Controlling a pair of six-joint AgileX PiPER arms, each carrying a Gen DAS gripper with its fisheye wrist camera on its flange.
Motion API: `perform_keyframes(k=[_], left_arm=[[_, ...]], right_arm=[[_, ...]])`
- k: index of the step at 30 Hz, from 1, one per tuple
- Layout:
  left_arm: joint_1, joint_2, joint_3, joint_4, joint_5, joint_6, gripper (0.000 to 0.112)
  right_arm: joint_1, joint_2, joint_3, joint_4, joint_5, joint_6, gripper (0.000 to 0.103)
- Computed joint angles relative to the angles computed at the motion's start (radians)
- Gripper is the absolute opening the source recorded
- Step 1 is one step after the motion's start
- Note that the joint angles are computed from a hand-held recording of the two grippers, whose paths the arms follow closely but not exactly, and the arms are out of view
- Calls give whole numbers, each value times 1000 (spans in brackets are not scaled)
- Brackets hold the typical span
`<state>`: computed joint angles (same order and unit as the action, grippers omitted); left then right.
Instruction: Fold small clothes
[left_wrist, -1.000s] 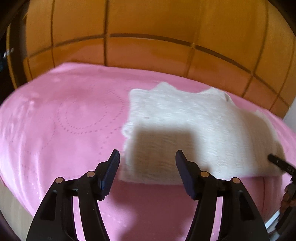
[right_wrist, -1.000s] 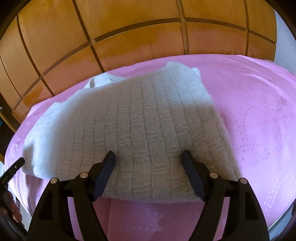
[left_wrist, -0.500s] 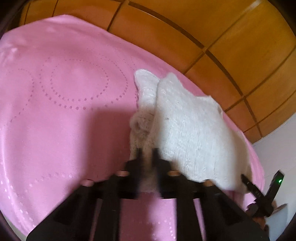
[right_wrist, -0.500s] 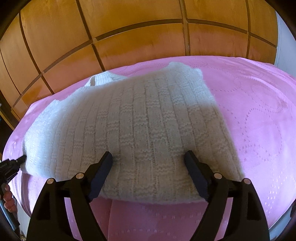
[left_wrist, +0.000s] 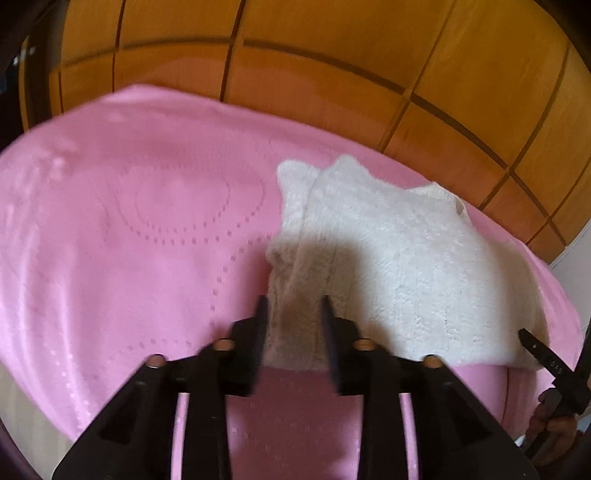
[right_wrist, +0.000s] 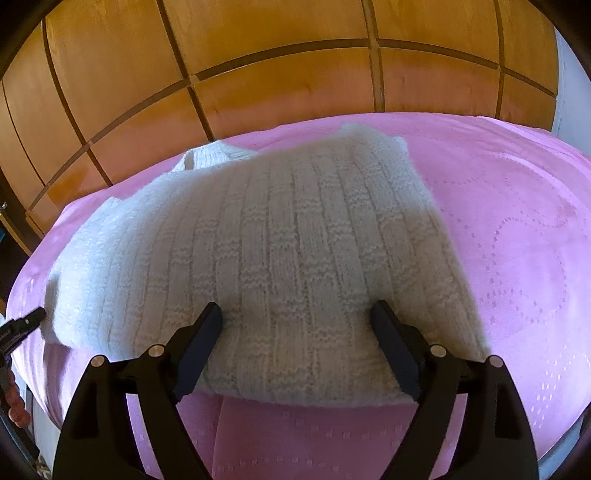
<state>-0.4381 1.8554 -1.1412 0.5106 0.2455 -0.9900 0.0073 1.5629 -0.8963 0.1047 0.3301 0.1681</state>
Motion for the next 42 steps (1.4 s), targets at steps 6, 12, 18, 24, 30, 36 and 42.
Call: perform_keyframes(k=[6, 12, 18, 24, 30, 36, 42], left_arm=[[-108, 10, -70, 304, 152, -238, 50], [-172, 40, -133, 372, 212, -252, 50], [-203, 69, -175, 335, 226, -192, 50], [-218, 83, -182, 343, 228, -188, 65], [-220, 97, -193, 319, 232, -173, 65], [-210, 108, -194, 316, 221, -173, 65], [-193, 123, -198, 287, 213, -160, 65]], right_arm=[[-81, -57, 2, 306, 52, -286, 83], [-267, -121, -7, 538, 104, -486, 84], [-429, -13, -44, 705, 211, -631, 84], [-485, 46, -25, 872, 270, -773, 85], [-492, 82, -61, 903, 332, -819, 80], [-425, 102, -98, 819, 329, -759, 59], [-391, 119, -141, 731, 346, -698, 32]])
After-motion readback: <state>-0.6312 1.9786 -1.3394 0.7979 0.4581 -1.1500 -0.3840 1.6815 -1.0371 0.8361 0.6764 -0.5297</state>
